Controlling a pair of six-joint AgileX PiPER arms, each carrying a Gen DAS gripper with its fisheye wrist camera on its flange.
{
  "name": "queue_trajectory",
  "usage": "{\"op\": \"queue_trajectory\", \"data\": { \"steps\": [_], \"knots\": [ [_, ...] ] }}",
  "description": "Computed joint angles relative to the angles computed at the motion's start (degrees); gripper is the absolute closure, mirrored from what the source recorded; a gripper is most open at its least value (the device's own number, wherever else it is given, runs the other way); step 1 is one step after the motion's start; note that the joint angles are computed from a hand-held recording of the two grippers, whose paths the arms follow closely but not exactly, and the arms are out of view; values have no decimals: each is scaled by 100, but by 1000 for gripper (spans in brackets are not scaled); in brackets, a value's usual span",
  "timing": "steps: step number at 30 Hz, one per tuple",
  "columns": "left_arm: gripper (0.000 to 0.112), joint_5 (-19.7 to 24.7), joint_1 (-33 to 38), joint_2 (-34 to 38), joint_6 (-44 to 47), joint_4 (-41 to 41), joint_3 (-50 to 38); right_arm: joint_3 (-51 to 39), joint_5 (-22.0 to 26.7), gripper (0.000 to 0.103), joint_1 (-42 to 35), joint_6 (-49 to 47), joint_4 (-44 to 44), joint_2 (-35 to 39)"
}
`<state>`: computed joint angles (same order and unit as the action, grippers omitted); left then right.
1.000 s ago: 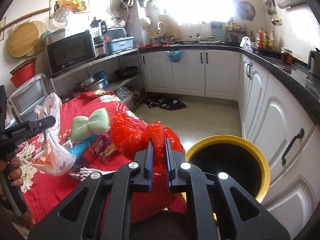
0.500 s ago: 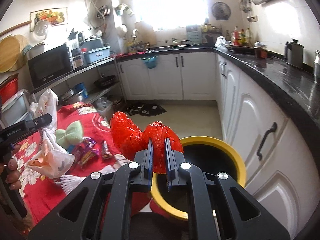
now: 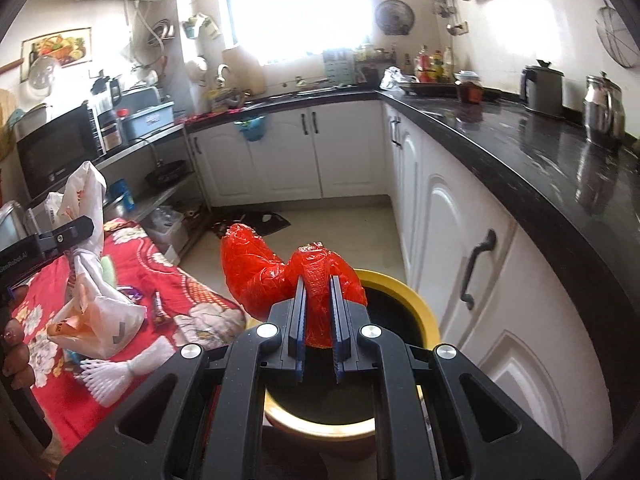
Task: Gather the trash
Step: 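Carry both bags over the yellow bin and open both grippers to drop them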
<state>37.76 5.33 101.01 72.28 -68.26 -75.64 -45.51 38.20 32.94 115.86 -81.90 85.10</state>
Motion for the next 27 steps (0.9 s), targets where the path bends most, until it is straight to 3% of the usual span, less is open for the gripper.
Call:
{"op": "queue_trajectory", "data": {
  "steps": [7, 22, 24, 25, 27],
  "knots": [
    [83, -393, -529, 326, -40, 115, -152, -53, 433, 93, 42, -150, 255, 299],
    [81, -832, -1249, 1368, -1049, 1088, -836, -30, -17, 92, -488, 189, 82, 1069],
    [80, -869, -1307, 1487, -1193, 1182, -930, -48, -105, 88, -577, 254, 22, 1173],
    [76, -864, -1338, 1544, -1284, 1263, -993, -54, -169, 85, -628, 250, 20, 1217],
    [58, -876, -1350, 1616, -1357, 1272, -1056, -39, -170, 70, -640, 316, 15, 1230]
  ]
}}
